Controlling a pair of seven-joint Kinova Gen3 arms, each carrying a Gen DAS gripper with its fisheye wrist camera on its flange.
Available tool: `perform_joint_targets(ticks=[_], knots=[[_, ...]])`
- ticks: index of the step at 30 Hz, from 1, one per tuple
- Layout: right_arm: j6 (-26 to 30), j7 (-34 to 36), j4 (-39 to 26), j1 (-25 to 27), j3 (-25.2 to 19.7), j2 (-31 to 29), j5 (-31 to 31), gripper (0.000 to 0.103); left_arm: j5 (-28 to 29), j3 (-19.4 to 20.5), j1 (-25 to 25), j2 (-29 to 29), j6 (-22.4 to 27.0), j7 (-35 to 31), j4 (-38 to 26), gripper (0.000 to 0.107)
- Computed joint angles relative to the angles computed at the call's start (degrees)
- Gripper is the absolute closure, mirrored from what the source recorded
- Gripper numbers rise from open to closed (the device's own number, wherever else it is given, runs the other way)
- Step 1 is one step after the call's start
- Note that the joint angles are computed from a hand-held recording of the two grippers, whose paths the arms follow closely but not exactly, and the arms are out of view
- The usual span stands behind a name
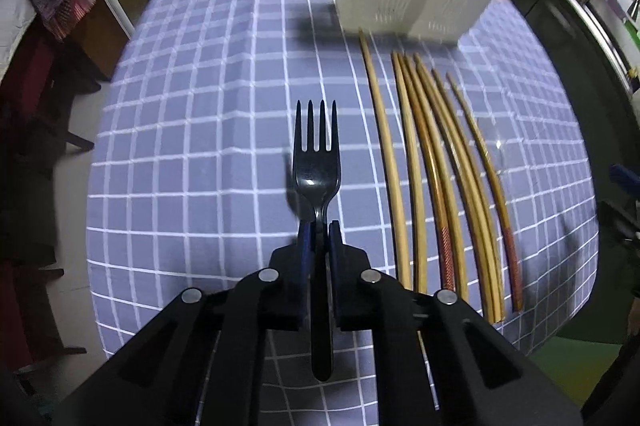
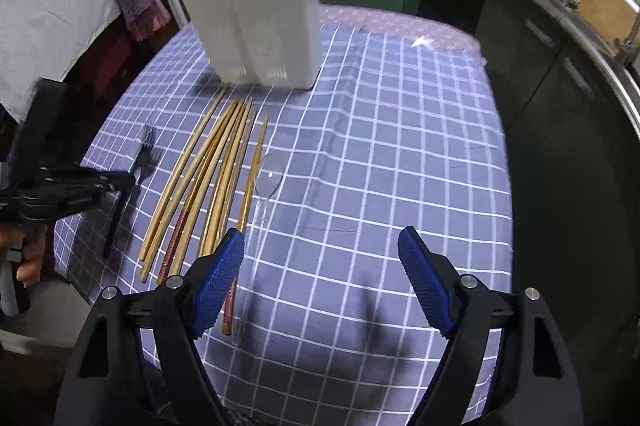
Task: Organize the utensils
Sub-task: 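Lower the left gripper onto the black fork and close on its handle, then lift the black fork with the left gripper while the right gripper grasps the clear spoon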
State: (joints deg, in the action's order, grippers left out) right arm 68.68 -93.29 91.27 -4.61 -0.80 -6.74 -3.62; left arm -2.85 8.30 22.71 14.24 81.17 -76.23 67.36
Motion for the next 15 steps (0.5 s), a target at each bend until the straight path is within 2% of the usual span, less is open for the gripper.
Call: perform_joint_targets(ticks=[1,3,5,8,11,15], knots=[[1.03,-0.01,-1.15,-0.29,-0.25,1.44,0.17,0.025,-0.18,-0.05,0.06,-0.67,-0.55,0.11,0.22,0.098],[2.48,1.10,-3.08,-0.50,0.02,3.87,-1.42,0.034,-0.76,-0.15,-0.13,-2.53,-2.49,-0.08,1.28,0.098],[3.95,1.39,-4.71,-0.60,-0.02,6.03,-2.67,0.056,-1.36,-0.02,-0.38,-4.01,-3.89,-0.58,2.25,0.098],[5.66,0.28,-7.03,-1.57,-0.92,9.33,-1.67,0.069,-0.96,0.17,-1.36,-5.74,-5.16,-1.62,3.51,0.098],[6.85,0.07,-8.43,-2.15,-1.30,11.73,-2.13,0.081,-0.38,0.27,-2.23,-6.75,-6.06,-2.49,4.62,0.098],[7.53,-1.54,-9.39,-3.76,-1.93,13.40,0.02,0.088,-0.49,0.57,-2.73,-7.34,-6.99,-2.94,5.56,0.098]])
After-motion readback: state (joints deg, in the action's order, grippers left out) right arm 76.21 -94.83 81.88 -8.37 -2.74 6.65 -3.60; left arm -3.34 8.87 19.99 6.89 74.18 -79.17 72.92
